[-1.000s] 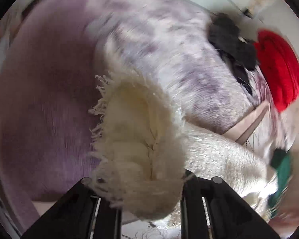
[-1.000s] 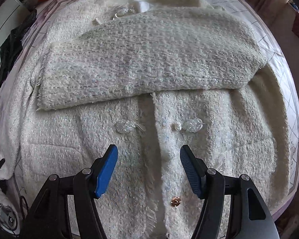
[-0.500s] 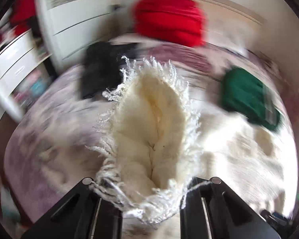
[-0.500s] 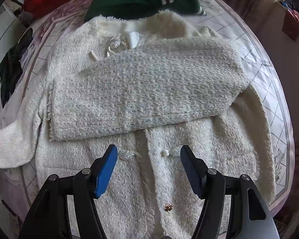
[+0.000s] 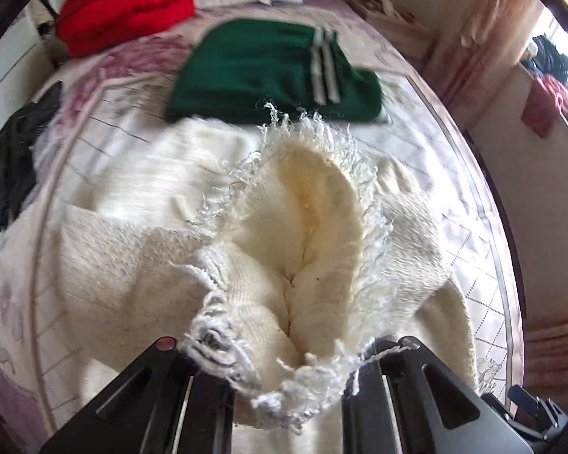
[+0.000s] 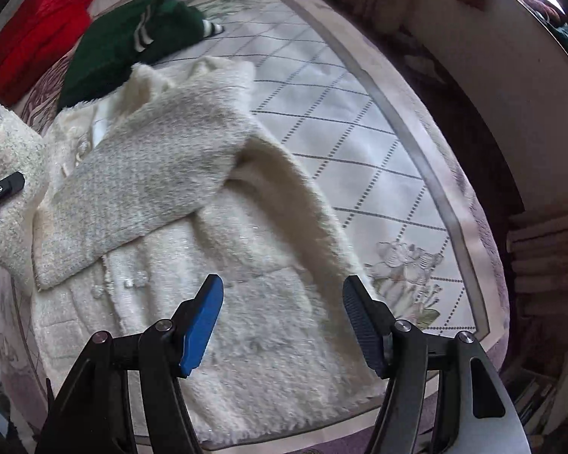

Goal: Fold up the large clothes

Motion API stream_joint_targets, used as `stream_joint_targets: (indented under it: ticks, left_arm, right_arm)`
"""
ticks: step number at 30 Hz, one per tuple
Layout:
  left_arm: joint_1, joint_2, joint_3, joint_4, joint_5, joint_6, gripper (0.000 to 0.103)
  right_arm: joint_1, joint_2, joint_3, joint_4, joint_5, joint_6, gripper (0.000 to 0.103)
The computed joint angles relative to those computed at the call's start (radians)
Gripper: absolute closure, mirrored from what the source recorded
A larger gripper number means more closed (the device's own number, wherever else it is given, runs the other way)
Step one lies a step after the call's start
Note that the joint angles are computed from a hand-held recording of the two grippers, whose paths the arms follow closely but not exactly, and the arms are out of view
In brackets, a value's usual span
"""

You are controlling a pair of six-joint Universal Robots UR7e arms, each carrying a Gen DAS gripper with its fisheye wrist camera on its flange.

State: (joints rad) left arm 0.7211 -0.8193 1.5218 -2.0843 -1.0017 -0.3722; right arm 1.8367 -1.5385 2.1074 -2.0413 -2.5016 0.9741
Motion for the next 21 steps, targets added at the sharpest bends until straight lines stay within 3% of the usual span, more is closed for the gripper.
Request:
stream_joint_targets:
  ticks: [5, 11, 12, 14, 15, 16, 21]
  left_arm:
    - [-0.021, 0.105, -0.055, 0.009, -0.010, -0.020, 0.094]
    - [-0.009, 0.232, -0.179, 0.134, -0.011, 0.012, 0.084]
    - [-0.004, 0.237, -0.189, 0.152, -0.010, 0.013, 0.080]
    - [0.001, 0.224, -0.184, 0.151, -0.031, 0.018, 0.059]
    - [0.003, 0.209, -0.179, 0.151, -0.037, 0.020, 0.035]
    - [0.004, 0.194, -0.173, 0.150, -0.038, 0.022, 0.020]
    - [0.024, 0.090, -0.136, 0.149, 0.034, 0.001, 0.017]
  right_arm:
    - [-0.043, -0.091, 0.050, 0.022, -0.008, 0.008, 0.035]
    - [-0.099, -0.133, 0.073, -0.090, 0.043, -0.099, 0.035]
    - [-0.107, -0.138, 0.076, -0.119, 0.063, -0.122, 0.035]
    - [-0.121, -0.143, 0.080, -0.187, 0.105, -0.173, 0.035]
    - [-0.126, -0.146, 0.081, -0.212, 0.121, -0.200, 0.035]
    - [-0.134, -0.144, 0.080, -0.251, 0.145, -0.241, 0.035]
    - [-0.190, -0.099, 0.045, -0.404, 0.329, -0.402, 0.035]
